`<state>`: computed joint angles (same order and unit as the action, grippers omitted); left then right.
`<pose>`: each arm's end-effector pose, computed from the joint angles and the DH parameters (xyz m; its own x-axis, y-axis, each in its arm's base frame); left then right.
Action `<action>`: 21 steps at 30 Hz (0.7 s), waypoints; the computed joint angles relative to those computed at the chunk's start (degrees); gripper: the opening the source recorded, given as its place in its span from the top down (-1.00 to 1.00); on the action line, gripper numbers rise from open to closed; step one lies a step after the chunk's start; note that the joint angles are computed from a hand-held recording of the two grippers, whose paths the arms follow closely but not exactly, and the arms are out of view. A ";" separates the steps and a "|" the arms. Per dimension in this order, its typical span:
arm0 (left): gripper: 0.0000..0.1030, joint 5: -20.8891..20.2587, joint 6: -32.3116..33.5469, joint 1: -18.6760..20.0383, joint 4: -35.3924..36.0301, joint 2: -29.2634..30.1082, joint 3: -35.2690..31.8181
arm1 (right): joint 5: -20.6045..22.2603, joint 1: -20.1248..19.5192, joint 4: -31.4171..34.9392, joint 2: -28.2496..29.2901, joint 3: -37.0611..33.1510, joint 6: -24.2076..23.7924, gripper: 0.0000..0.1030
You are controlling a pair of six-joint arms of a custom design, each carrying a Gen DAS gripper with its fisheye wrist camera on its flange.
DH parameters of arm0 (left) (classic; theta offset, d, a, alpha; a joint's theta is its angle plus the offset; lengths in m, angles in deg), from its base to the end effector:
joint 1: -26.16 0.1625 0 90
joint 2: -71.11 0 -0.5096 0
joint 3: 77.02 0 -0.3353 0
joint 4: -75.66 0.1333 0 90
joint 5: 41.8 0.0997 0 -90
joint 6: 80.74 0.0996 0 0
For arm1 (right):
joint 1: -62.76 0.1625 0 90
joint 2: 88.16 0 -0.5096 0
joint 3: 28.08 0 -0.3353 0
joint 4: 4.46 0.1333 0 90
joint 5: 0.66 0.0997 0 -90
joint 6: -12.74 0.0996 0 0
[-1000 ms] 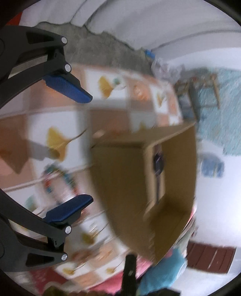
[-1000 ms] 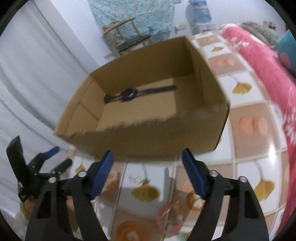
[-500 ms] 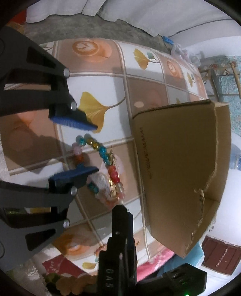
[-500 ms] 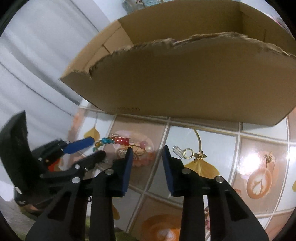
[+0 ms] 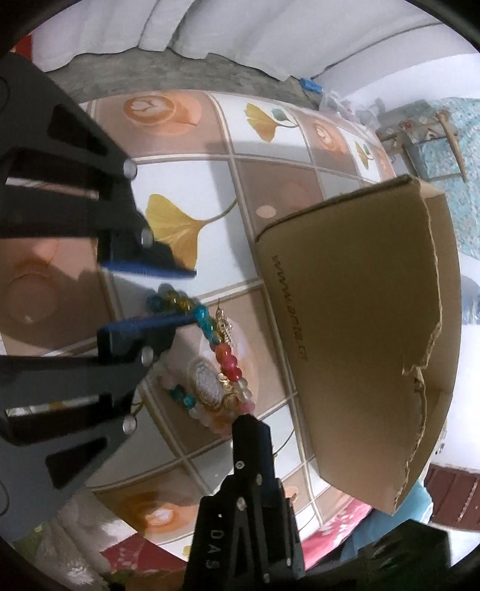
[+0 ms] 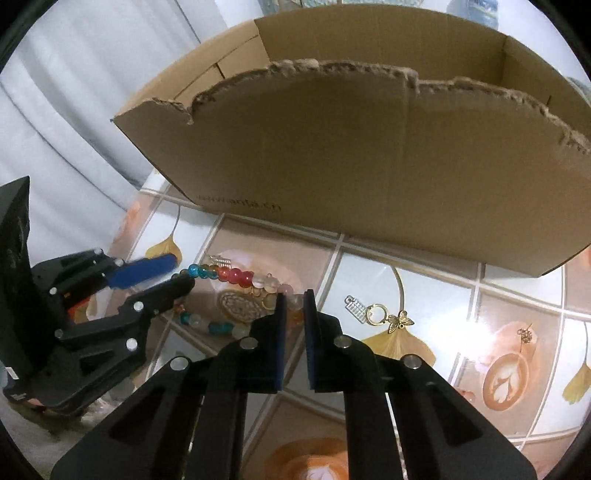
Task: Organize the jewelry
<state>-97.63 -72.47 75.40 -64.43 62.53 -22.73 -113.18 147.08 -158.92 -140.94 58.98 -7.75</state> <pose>-0.4075 -0.7626 -0.0760 -0.5543 0.6110 -0.5652 0.7384 0.6744 0.0050 0.0236 -0.7236 0.3500 -0.8732 -0.0360 0.4861 -0.2349 0.9049 -0.3550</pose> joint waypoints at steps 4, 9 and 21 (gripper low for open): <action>0.82 0.53 1.47 -0.24 -2.99 -0.07 1.56 | 0.23 0.37 -2.45 -0.55 1.05 -1.44 0.82; 0.83 0.18 2.69 -0.68 -8.31 -1.08 4.37 | 0.84 0.73 -4.66 -1.58 2.67 -2.86 0.83; 0.83 -3.96 0.82 -1.95 -7.23 -5.64 11.30 | 2.61 0.21 -2.76 -5.69 8.06 0.89 0.95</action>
